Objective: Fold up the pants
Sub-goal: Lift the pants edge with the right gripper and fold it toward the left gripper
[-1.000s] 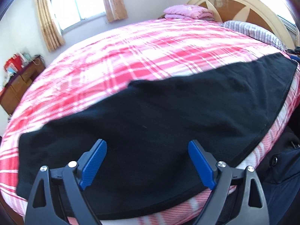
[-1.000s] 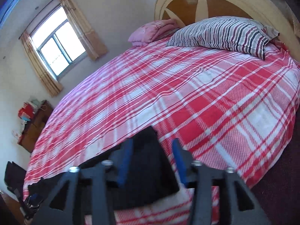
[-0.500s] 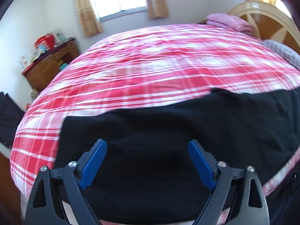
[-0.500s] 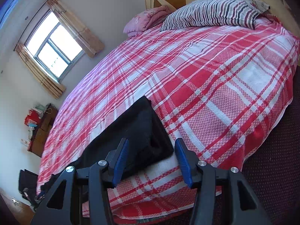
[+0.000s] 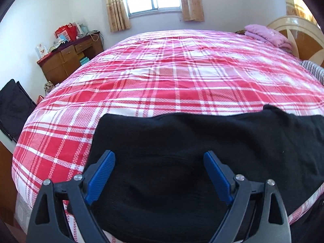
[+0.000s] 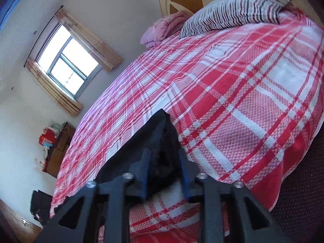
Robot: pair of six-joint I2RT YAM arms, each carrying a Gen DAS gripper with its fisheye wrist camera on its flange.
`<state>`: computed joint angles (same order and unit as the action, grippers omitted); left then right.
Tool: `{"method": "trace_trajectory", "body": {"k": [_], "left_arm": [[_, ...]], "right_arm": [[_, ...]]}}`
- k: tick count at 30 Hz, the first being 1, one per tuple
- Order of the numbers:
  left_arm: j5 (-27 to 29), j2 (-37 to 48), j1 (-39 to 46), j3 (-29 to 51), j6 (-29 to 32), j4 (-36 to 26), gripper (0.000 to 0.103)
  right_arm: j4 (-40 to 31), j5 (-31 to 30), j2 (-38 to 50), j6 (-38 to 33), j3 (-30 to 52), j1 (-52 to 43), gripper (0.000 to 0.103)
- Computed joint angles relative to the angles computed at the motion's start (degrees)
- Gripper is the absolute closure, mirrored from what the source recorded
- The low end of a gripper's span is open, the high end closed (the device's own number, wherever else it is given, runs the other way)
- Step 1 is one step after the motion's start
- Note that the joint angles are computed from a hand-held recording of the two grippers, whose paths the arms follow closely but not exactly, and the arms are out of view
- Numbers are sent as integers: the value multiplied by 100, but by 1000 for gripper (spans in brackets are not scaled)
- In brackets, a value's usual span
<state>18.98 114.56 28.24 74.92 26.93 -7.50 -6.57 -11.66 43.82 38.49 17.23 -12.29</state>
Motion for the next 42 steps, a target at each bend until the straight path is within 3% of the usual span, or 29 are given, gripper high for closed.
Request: {"method": "trace_trajectory", "body": {"k": [2,6,12,18,20,26,42], "left_arm": [[4,-7,61,48,-59,24,11],[13,97,216,271,-276,8,11],[-61,432,342,709,-372,-296,11],[-12,608,325,876,-367,-524,10],[-5,611,325,886,-355,-555,10],[24,635,343,919,-339,-599,8],[4,612,339,852,-328,-552,6]], "right_arm": [[200,-324,-44,87,-128,-221,80],[229,-225,-214,120,-160,-91,85],[13,626,-584,104,26,704,87],[-204,1877,-614,20,521,2148,88],[-120,2326,-394,-42,734,2772,88],[248,2750,431,-92,1211,3753,88],[1081,2388,2940,-578,2692,4778,88]]}}
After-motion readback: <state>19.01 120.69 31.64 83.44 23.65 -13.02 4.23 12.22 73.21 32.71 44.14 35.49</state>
